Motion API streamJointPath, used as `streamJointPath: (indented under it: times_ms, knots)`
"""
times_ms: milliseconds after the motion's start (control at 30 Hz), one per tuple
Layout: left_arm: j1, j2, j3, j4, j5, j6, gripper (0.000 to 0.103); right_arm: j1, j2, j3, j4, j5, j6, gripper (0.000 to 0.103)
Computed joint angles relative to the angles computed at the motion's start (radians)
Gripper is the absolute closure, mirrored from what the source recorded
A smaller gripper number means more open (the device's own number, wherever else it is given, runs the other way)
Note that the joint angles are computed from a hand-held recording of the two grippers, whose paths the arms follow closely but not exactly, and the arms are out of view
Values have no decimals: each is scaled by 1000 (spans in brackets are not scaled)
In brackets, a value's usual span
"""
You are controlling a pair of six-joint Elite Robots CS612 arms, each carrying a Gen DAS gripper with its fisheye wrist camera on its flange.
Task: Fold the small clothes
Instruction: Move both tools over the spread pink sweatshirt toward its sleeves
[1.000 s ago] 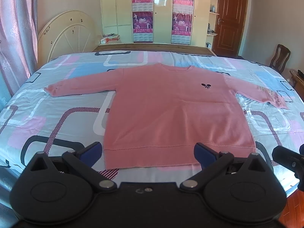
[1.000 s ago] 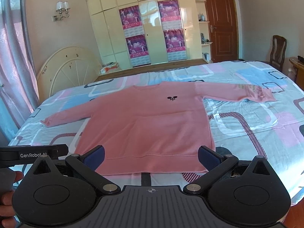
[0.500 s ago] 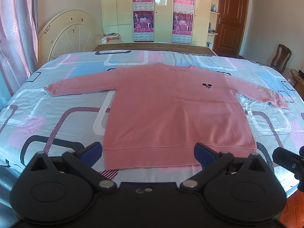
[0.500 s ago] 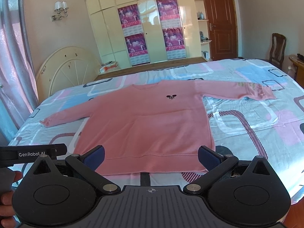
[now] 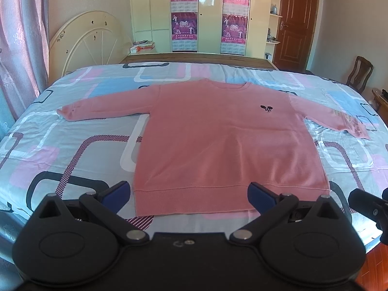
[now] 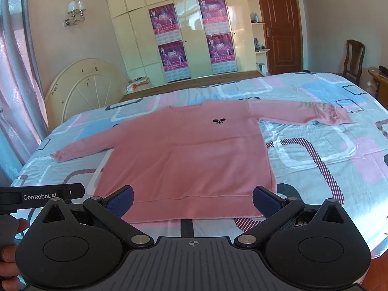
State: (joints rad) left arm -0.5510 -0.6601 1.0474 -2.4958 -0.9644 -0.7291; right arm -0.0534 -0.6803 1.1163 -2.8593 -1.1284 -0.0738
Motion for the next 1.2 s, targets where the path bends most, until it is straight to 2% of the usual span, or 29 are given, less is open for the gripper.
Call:
streamJointPath:
  times_ms: [633,1200]
  knots:
    - [8,16,-23,11,1,0,0,1,13,-22,23,-8,6,0]
    - [38,79,-137,60,-42,38,0,15,75,-129,88,-70,33,0]
